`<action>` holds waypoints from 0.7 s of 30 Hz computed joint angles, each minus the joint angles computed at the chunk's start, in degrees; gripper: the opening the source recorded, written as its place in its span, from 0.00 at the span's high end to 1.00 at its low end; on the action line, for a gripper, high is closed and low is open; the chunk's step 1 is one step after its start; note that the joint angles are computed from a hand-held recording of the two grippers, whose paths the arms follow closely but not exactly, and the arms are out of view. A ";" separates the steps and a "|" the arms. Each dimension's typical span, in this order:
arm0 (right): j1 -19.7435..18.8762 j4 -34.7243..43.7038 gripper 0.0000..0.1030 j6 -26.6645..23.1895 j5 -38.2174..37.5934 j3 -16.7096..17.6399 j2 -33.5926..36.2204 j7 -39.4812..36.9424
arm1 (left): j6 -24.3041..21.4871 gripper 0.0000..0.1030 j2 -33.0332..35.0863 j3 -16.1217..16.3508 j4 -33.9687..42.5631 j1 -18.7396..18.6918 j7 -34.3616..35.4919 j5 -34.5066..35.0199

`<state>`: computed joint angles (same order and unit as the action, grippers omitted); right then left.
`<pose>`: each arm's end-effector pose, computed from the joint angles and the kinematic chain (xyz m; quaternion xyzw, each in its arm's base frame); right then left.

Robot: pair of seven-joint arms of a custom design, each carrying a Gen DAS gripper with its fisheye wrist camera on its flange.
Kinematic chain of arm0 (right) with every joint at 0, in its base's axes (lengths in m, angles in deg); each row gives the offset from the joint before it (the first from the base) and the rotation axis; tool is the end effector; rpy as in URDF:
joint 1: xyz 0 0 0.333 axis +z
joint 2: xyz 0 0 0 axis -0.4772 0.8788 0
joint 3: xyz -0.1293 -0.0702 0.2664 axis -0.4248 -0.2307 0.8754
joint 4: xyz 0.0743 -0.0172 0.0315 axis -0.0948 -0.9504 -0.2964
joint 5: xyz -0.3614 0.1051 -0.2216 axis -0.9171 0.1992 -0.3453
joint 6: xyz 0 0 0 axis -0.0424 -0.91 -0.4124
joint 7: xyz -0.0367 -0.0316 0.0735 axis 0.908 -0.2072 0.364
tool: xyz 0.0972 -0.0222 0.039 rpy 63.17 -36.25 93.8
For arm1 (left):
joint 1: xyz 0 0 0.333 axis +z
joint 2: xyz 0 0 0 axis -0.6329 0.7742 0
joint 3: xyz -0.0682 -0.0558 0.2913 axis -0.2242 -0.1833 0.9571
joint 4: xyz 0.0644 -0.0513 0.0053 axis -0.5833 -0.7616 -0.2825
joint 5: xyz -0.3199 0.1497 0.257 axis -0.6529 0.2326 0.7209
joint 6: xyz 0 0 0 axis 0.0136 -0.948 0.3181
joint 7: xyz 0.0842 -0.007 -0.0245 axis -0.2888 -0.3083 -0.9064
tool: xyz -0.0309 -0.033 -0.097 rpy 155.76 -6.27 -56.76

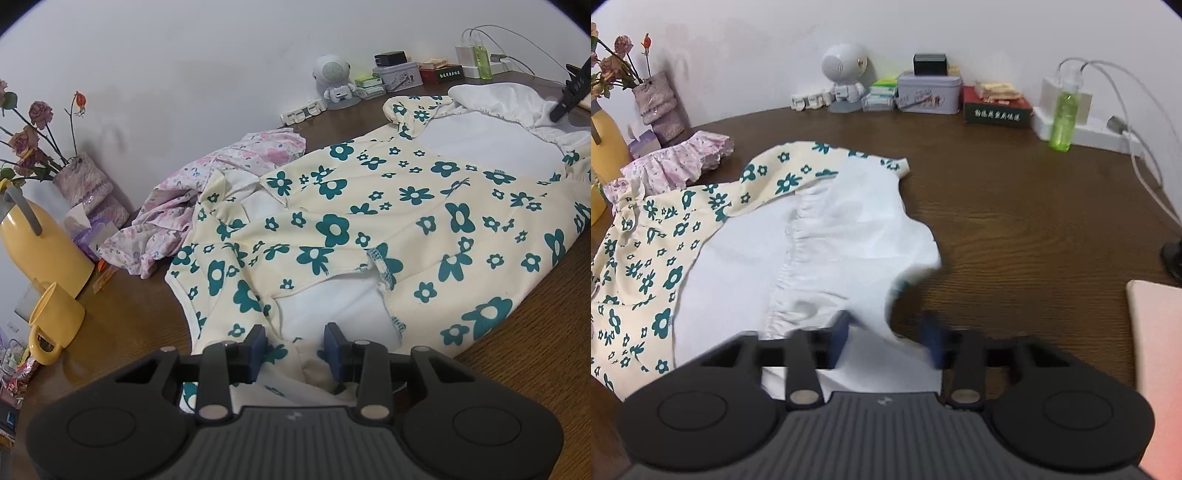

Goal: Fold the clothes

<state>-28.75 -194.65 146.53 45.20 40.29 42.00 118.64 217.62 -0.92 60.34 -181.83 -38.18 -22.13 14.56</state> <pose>0.6875 0.0145 0.4099 -0.7878 0.5222 -0.1209 0.3034 0.4668 -0.1745 0.3854 -0.5322 0.7362 -0.1550 0.3883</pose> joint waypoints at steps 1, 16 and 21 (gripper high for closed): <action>0.72 -0.22 1.00 0.69 -2.34 -0.73 0.01 3.11 | 0.08 0.68 -0.04 0.05 -0.05 -0.03 0.00 -0.07; 3.15 16.48 0.40 3.30 -5.01 1.71 11.90 2.01 | 0.97 0.68 -0.18 0.02 -0.25 0.44 -0.51 0.81; 5.71 35.91 0.38 -6.77 -16.11 1.05 25.81 14.03 | 2.33 0.68 -0.36 0.51 -0.60 0.63 -0.23 0.10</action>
<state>-23.04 -158.74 139.76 29.09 41.34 67.82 132.66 219.94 -1.28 60.85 -182.43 -37.54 -22.36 14.66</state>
